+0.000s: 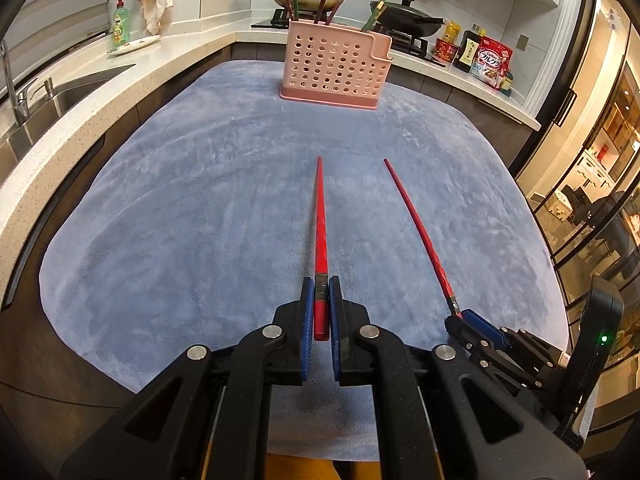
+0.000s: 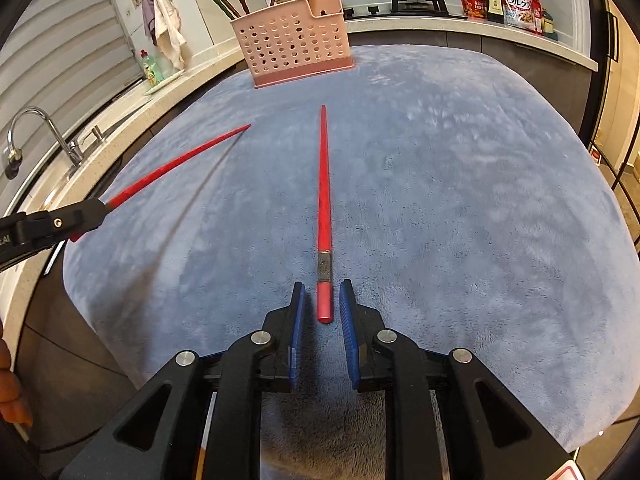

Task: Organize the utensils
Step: 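Lift both red chopsticks, carry them to the pink holder and lower them in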

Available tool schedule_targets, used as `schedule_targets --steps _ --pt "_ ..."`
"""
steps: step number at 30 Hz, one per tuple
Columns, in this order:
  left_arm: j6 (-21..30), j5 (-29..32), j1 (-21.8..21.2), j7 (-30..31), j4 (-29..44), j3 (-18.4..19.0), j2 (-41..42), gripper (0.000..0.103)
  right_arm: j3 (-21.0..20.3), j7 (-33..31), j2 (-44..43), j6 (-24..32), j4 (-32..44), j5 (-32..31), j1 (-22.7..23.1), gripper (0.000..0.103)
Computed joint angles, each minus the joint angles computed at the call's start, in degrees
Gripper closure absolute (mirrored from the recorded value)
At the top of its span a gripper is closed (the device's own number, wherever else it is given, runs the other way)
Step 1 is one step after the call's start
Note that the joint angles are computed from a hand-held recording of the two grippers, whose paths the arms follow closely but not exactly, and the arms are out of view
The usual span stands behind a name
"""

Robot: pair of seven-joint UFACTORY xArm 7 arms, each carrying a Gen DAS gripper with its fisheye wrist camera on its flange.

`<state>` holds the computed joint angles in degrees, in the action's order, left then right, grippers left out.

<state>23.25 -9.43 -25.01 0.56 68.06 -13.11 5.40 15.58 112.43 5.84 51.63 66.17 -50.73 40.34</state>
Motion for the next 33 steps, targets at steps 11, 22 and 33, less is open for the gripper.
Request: schedule_targets --steps 11,22,33 --pt "0.4 -0.1 0.1 0.0 1.1 0.1 -0.2 0.096 0.6 -0.6 -3.0 1.7 0.0 -0.6 -0.3 0.095" --pt "-0.2 1.0 0.2 -0.1 9.0 0.4 1.3 0.096 3.8 -3.2 -9.4 9.3 4.3 -7.4 -3.9 0.095" --pt "2.6 5.2 -1.2 -2.1 27.2 1.3 11.3 0.096 2.9 -5.2 -11.7 2.6 6.1 -11.3 -10.9 0.095"
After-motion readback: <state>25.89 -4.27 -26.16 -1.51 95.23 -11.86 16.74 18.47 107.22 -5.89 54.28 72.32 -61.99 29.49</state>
